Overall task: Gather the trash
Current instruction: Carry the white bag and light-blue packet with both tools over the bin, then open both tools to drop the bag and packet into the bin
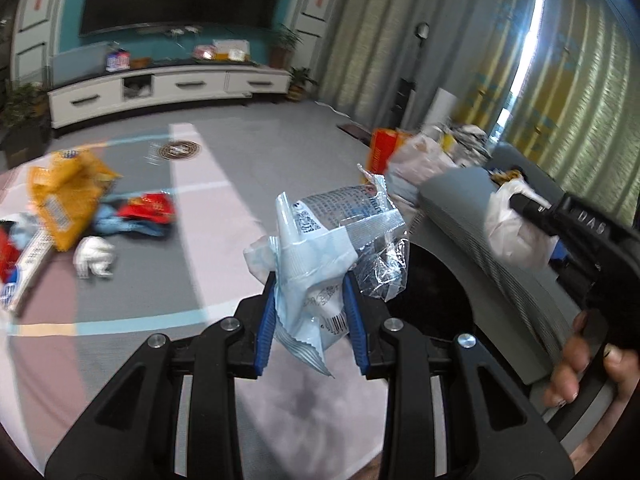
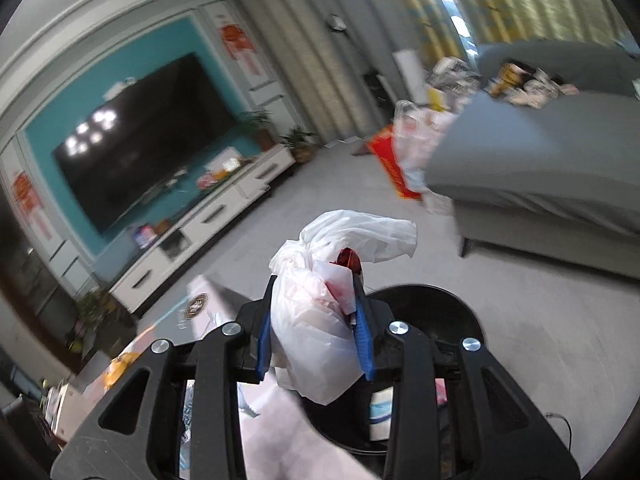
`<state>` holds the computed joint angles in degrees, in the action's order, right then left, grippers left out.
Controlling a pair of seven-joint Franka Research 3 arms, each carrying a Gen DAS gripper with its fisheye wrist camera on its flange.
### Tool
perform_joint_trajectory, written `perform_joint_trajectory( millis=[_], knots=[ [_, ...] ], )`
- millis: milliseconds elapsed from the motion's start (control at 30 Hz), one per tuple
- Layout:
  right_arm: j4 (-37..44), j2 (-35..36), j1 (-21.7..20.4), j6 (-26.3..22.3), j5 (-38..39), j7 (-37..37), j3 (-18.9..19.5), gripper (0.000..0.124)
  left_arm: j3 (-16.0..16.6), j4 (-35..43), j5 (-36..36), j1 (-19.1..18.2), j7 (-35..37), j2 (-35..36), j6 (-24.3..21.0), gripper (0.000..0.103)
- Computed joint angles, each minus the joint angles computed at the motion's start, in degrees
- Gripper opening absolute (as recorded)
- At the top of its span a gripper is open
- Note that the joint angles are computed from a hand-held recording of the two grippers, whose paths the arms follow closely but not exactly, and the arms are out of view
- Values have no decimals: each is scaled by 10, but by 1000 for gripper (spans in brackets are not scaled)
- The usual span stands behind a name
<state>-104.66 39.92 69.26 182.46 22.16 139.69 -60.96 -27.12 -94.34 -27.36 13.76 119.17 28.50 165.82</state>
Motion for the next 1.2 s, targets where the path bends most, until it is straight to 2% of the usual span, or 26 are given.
perform_joint_trajectory(
  millis=[167,300,467,533,567,633,700,833,967,1067,1200],
  knots=[
    [-6,-3,-19,-50,-12,35,9,34,29,96,39,-51,-55,66,-95,33],
    [8,-23,-76,-70,-31,45,69,34,46,141,65,-81,-83,99,-123,33],
    [24,-37,-129,-89,-60,52,125,36,54,205,88,-104,-104,143,-184,35],
    [33,-40,-146,-99,-73,55,142,44,55,210,92,-107,-104,147,-194,41],
    [34,-42,-152,-100,-79,58,149,47,54,209,92,-107,-102,147,-194,43],
    [34,-46,-159,-98,-90,70,154,60,52,204,87,-103,-100,145,-191,56],
    [30,-48,-155,-91,-103,87,151,66,48,189,79,-95,-93,135,-180,66],
    [40,-50,-156,-98,-137,107,153,72,41,146,58,-73,-81,104,-156,81],
    [66,-46,-165,-114,-174,118,163,76,42,88,29,-43,-73,61,-117,88],
    [90,-39,-165,-121,-206,127,167,81,61,49,20,-27,-92,26,-82,92],
    [146,-24,-188,-130,-244,118,200,88,64,-15,-10,18,-92,-25,-12,100]
  ],
)
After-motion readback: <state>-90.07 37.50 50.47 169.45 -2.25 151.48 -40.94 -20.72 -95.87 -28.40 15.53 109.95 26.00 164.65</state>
